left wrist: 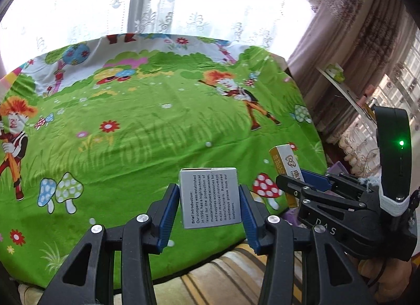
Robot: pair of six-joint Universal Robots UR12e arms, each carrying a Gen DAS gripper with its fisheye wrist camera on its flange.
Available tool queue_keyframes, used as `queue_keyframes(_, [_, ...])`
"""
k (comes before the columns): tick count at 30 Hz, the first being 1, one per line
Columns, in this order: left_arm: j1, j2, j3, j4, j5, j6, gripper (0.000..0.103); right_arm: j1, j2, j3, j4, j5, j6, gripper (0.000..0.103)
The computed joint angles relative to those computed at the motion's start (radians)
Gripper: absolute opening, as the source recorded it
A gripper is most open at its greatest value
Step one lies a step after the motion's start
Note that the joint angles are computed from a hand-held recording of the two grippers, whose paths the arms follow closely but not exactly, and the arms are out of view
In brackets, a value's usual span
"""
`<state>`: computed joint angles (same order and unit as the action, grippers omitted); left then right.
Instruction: Organize rigid objects
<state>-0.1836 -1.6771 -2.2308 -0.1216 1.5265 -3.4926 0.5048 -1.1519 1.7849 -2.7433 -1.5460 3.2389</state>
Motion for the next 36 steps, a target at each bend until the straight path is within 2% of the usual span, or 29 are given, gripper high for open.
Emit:
queue_keyframes(8, [-0.106, -0.039, 0.076, -0.04, -0.1, 0.076, 0.047, -0.074, -0.134, 0.16, -0.055, -0.084, 0.01, 0.034])
queue_keyframes(13, [-0.156, -0.071, 0.123, -0.086, -0.137, 0.083, 0.047, -0.125, -0.195, 0.243, -0.072, -0.123, 0.025, 0.034])
queue_keyframes(22, [-0.231, -0.136, 0.208, -0.158, -0.136, 0.092, 0.047, -0.206, -0.247, 0.337, -0.111, -0.165, 0.057, 0.034])
queue_keyframes(29, [-0.258, -0.169, 0.253, -0.197, -0.102, 0.083, 0.051, -0.245, -0.258, 0.367, -0.132, -0.169, 0.071, 0.035])
queue_keyframes(30, [-0.261, -0.171, 0.256, -0.203, -0.1, 0.084, 0.052, -0.247, -0.259, 0.37, -0.132, -0.17, 0.069, 0.036])
queue_keyframes(31, [-0.263, -0.173, 0.258, -0.208, -0.099, 0.087, 0.055, -0.249, -0.259, 0.371, -0.131, -0.168, 0.071, 0.042])
queue_keyframes(32, [-0.265, -0.174, 0.259, -0.214, -0.097, 0.088, 0.057, -0.251, -0.259, 0.373, -0.132, -0.167, 0.074, 0.054])
queue_keyframes(34, [-0.268, -0.176, 0.262, -0.221, -0.099, 0.087, 0.058, -0.252, -0.261, 0.383, -0.149, -0.17, 0.08, 0.067])
queue_keyframes(36, [-0.27, -0.175, 0.261, -0.224, -0.096, 0.086, 0.059, -0.249, -0.264, 0.387, -0.156, -0.176, 0.078, 0.069])
